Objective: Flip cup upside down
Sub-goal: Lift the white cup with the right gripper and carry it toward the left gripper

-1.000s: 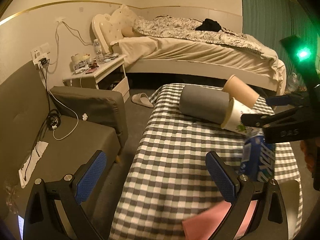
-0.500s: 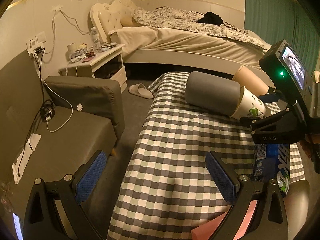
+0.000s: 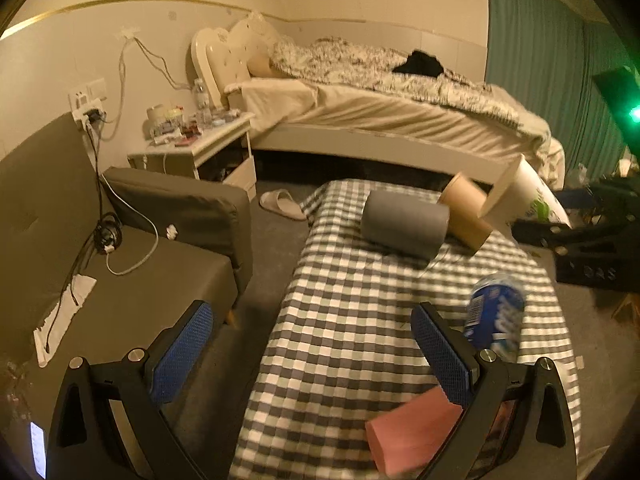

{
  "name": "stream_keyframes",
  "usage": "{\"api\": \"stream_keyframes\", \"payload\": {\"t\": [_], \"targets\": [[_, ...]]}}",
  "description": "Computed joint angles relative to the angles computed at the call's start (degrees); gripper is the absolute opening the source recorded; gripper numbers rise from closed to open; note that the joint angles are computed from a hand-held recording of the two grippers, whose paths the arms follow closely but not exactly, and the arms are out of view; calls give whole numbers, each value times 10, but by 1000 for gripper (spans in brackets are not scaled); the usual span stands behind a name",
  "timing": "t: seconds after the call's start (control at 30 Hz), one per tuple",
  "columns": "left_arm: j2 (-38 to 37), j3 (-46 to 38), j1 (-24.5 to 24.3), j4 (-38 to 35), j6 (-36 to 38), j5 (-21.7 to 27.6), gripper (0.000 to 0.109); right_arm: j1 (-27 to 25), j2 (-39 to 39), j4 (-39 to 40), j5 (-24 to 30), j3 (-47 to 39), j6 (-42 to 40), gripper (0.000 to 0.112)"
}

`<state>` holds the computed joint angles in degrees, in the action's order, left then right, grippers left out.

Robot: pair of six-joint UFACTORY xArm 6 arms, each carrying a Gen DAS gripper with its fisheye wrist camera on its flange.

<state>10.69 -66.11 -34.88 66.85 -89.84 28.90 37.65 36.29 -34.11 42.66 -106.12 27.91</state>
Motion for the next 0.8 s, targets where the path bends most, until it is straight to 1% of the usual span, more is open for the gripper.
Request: {"api": "stream_keyframes", "payload": {"t": [0.13, 0.27, 0.3, 0.47, 0.6, 0.67, 0.7, 0.8], "targets": [[-65, 46, -18, 17, -21, 22, 102, 29, -90, -12, -1, 89, 68, 64], [-134, 104, -34, 40, -48, 36, 102, 72, -177, -22, 1, 181, 154, 64], [-157, 125, -42, 52, -60, 47, 102, 85, -199, -25, 3, 206, 180, 64], [-225, 197, -72, 73, -88, 76, 102, 153, -262, -32, 25, 290, 296, 64], [-256, 244, -97, 72, -111, 97, 102, 188, -279, -29, 21, 340, 398, 64], [-261, 259, -109, 70, -117, 111, 102, 208, -271, -34, 42, 352, 454, 64], [-262, 267, -116, 69, -122, 117, 102, 212, -267, -35, 40, 358, 472, 64], [-262, 285, -130, 65, -130, 125, 102, 215, -257, -26, 11, 385, 542, 64]]}}
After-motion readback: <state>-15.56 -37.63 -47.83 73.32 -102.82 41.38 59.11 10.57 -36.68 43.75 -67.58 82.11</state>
